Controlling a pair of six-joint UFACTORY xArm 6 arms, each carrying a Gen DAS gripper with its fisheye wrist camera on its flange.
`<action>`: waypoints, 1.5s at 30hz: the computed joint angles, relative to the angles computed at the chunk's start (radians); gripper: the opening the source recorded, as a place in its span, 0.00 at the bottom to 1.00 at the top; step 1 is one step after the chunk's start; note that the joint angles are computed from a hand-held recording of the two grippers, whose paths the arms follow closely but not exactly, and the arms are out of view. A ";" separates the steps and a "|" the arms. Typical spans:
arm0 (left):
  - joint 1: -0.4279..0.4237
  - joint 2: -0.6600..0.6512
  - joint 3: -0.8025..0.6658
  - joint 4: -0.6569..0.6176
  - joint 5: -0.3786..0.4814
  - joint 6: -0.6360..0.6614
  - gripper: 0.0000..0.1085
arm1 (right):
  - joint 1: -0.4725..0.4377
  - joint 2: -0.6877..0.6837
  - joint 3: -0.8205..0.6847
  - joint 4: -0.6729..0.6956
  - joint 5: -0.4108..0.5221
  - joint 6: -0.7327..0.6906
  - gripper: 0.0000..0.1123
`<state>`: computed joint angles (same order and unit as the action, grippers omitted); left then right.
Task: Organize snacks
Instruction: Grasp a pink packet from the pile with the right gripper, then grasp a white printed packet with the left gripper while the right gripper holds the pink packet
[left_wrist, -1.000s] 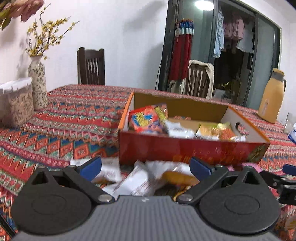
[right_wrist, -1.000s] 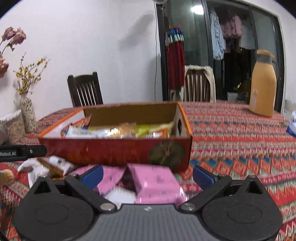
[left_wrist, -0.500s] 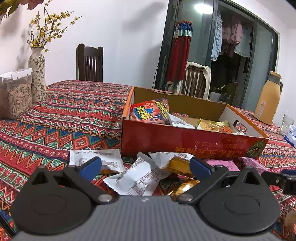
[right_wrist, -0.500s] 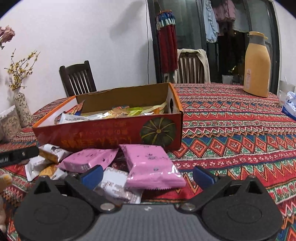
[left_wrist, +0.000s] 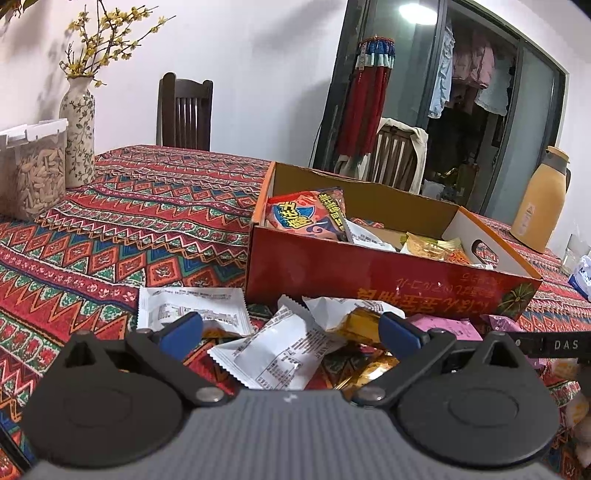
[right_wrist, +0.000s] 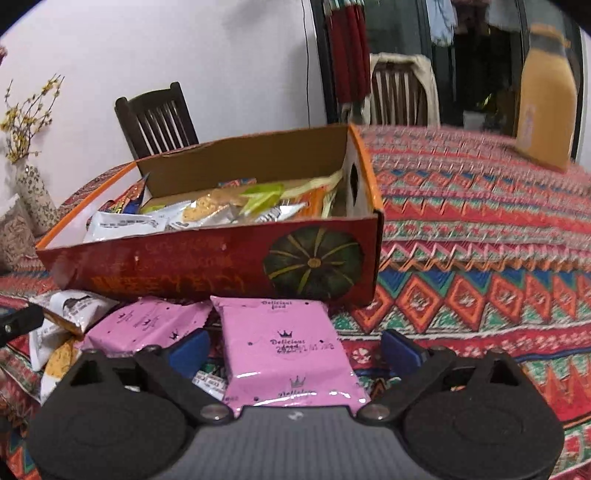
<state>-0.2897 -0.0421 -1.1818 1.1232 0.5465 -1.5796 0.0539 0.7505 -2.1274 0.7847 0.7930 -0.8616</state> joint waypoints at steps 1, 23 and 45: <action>0.001 -0.001 0.001 0.002 -0.001 -0.003 0.95 | -0.003 0.001 -0.002 0.020 0.010 -0.010 0.81; -0.019 -0.004 -0.002 0.024 0.057 -0.038 0.95 | 0.048 -0.251 0.406 0.577 -0.372 -0.640 0.54; 0.087 0.106 -0.198 -0.408 0.245 0.442 0.95 | 0.035 -0.248 0.403 0.624 -0.341 -0.657 0.43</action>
